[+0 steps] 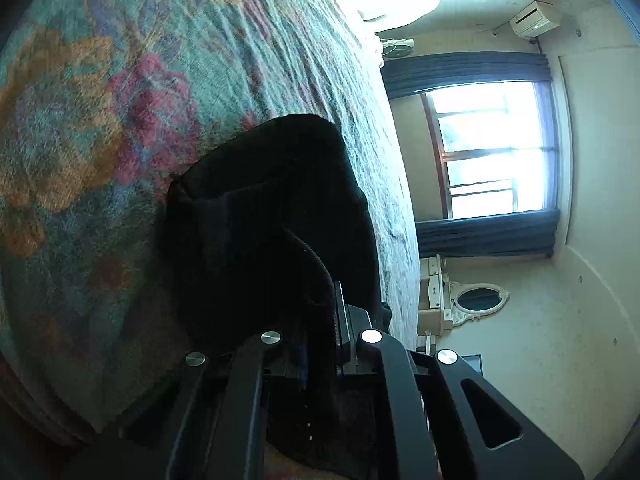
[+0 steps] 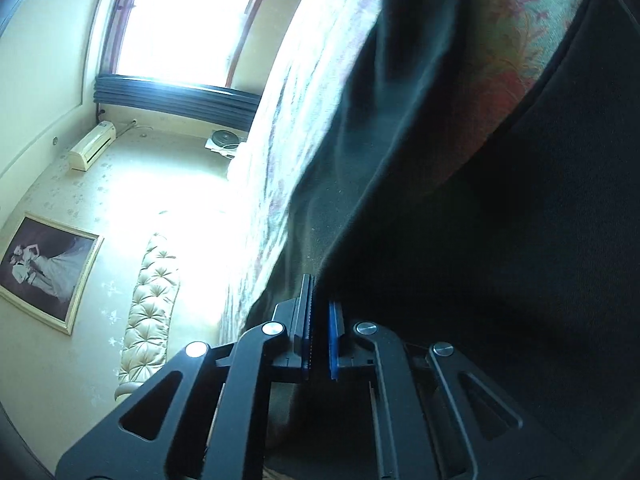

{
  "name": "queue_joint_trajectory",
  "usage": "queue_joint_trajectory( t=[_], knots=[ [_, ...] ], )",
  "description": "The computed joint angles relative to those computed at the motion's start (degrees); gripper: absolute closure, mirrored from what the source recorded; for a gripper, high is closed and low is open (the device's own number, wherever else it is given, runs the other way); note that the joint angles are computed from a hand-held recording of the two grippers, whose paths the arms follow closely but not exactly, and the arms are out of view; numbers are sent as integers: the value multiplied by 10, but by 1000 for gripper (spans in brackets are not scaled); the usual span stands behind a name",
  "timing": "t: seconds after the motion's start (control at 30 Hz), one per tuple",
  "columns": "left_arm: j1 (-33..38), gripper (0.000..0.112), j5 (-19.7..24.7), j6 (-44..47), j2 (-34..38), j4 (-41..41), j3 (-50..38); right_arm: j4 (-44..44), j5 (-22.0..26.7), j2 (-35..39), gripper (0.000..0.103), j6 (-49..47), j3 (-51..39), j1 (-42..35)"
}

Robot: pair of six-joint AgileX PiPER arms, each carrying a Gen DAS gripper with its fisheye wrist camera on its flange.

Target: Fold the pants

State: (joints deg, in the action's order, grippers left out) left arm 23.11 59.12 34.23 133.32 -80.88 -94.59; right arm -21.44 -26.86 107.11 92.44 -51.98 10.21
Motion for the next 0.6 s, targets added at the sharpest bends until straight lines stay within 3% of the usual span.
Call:
queue_joint_trajectory(
  t=[0.2,0.43,0.5,0.6],
  knots=[
    [31,104,8,23,5,-10,-27,33,-7,-97,97,-30,94,49],
    [64,104,16,18,35,8,16,32,-54,-62,98,3,179,61],
    [60,104,1,20,23,16,16,57,-29,-70,97,-34,174,75],
    [58,104,-25,34,-1,10,33,3,6,-74,92,-21,160,69]
  ],
)
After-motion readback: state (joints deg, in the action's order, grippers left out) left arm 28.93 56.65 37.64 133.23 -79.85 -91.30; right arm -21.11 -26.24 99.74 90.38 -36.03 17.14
